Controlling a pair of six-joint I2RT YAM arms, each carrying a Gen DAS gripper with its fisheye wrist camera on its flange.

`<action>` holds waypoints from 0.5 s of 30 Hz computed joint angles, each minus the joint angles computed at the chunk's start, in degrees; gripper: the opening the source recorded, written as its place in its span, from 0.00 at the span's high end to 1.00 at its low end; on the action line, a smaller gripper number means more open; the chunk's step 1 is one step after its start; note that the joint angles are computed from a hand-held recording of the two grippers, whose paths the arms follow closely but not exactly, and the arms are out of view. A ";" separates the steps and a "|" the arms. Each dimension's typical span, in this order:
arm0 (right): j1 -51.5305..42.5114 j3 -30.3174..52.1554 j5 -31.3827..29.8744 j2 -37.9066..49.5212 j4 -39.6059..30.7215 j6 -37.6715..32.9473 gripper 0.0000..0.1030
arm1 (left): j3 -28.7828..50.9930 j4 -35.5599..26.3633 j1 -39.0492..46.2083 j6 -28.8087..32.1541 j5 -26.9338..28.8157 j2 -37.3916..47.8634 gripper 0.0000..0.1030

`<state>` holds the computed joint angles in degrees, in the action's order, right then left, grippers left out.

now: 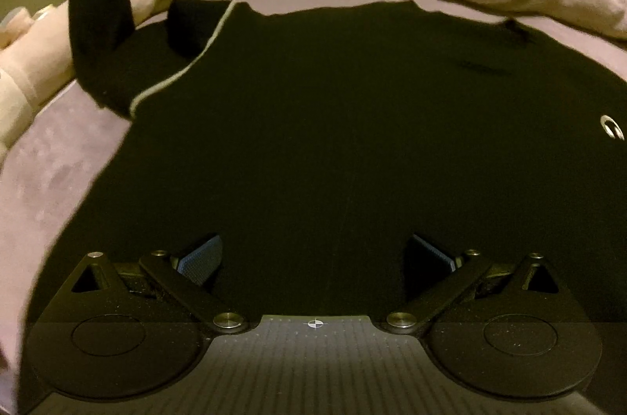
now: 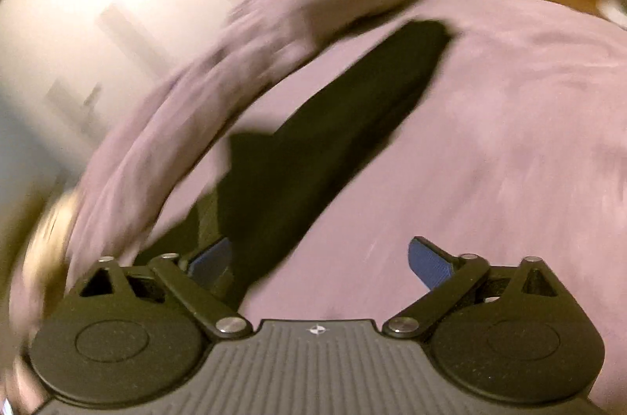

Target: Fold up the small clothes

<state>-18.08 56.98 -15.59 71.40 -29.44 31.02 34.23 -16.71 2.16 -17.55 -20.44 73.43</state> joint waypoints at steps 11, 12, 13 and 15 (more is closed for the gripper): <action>-8.43 4.88 1.23 27.13 30.70 19.61 0.52 | -15.39 27.84 -2.43 -1.35 -4.82 -2.15 0.00; -8.30 5.51 1.48 28.35 31.79 20.33 0.52 | -15.65 28.33 -2.17 -1.31 -4.51 -2.17 0.00; -8.07 5.30 1.94 29.08 33.61 21.73 0.52 | -15.88 28.84 -1.90 -1.19 -4.25 -2.19 0.00; -7.25 5.69 2.95 30.87 35.99 24.42 0.52 | -16.12 29.17 -1.67 -1.25 -3.89 -2.38 0.00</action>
